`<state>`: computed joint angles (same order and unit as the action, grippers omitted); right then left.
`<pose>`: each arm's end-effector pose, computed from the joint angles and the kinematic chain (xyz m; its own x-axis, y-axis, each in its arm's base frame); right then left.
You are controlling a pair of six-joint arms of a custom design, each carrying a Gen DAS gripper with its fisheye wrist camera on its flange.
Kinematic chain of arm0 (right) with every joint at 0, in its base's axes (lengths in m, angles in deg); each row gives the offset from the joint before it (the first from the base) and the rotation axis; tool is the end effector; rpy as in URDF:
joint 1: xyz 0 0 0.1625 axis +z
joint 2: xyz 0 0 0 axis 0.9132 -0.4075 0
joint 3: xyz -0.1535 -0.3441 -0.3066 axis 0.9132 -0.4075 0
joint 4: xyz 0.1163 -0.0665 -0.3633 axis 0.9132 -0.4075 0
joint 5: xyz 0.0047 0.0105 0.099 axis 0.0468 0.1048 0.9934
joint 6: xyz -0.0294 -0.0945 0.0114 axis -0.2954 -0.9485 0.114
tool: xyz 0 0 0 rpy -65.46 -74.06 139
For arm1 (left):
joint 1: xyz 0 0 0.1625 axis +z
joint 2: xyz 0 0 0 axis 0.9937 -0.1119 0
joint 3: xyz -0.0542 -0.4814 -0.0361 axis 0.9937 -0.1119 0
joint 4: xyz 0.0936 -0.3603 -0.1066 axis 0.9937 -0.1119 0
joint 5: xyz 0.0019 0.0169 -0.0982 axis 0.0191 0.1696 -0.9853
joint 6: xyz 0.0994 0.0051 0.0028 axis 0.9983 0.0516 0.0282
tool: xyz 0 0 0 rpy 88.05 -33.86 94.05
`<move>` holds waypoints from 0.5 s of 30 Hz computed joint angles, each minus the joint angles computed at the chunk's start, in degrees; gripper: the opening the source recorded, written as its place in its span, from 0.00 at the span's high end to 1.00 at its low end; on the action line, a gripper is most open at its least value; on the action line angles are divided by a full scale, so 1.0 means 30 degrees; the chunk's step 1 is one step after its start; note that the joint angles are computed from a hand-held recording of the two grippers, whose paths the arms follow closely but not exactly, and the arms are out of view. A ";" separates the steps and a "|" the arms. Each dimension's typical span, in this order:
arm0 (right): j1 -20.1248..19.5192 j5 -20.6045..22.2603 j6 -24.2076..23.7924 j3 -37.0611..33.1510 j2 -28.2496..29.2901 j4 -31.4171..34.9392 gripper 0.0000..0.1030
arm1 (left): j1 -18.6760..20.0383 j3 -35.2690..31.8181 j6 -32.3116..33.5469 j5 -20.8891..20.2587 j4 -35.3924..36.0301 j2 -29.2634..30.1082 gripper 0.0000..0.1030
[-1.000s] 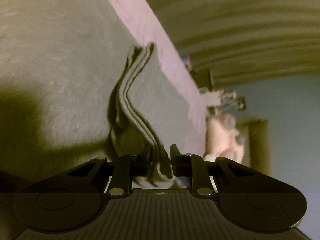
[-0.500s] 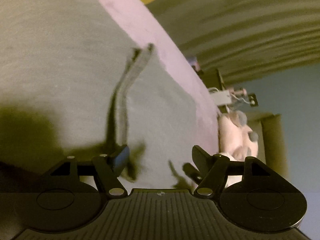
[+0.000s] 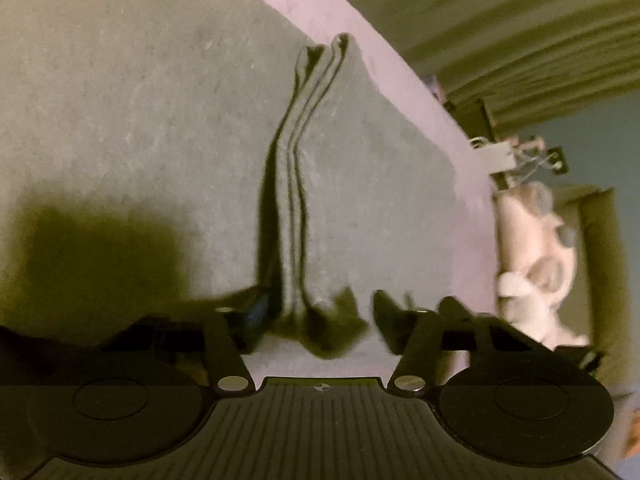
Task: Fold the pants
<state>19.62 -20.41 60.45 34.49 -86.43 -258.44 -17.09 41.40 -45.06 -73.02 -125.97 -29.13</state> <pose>0.0506 -0.7687 0.3129 -0.9389 0.0731 0.3362 -0.1835 0.7203 -0.6690 -0.2162 -0.8636 0.1168 -0.9992 0.0257 -0.0322 0.0335 0.9626 -0.2690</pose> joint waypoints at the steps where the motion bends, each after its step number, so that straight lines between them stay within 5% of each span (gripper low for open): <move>1: -0.0021 0.0045 0.0051 -0.0002 -0.0006 0.0002 0.04 | -0.0028 0.0170 -0.0130 0.0322 0.0012 -0.0118 0.65; 3: -0.0025 0.0047 0.0064 -0.0032 -0.0001 0.0058 0.04 | -0.0042 0.0162 -0.0533 0.0798 0.0324 -0.0169 0.75; 7: 0.0055 -0.0212 -0.0314 -0.0045 0.0054 0.0053 0.04 | -0.0323 0.0202 -0.0364 0.1603 0.0683 -0.0262 0.78; 13: -0.0011 -0.0110 0.0057 -0.0064 0.0058 0.0035 0.04 | 0.0258 0.1318 -0.0750 -0.1924 -0.2217 -0.0754 0.80; 15: 0.0002 -0.0157 0.0011 -0.0054 0.0072 0.0015 0.04 | 0.0290 0.1498 -0.1204 -0.1441 -0.2253 -0.0918 0.80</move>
<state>19.63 -20.89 60.48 34.32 -86.21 -258.39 -16.22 45.89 -48.67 -77.35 -132.73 -31.89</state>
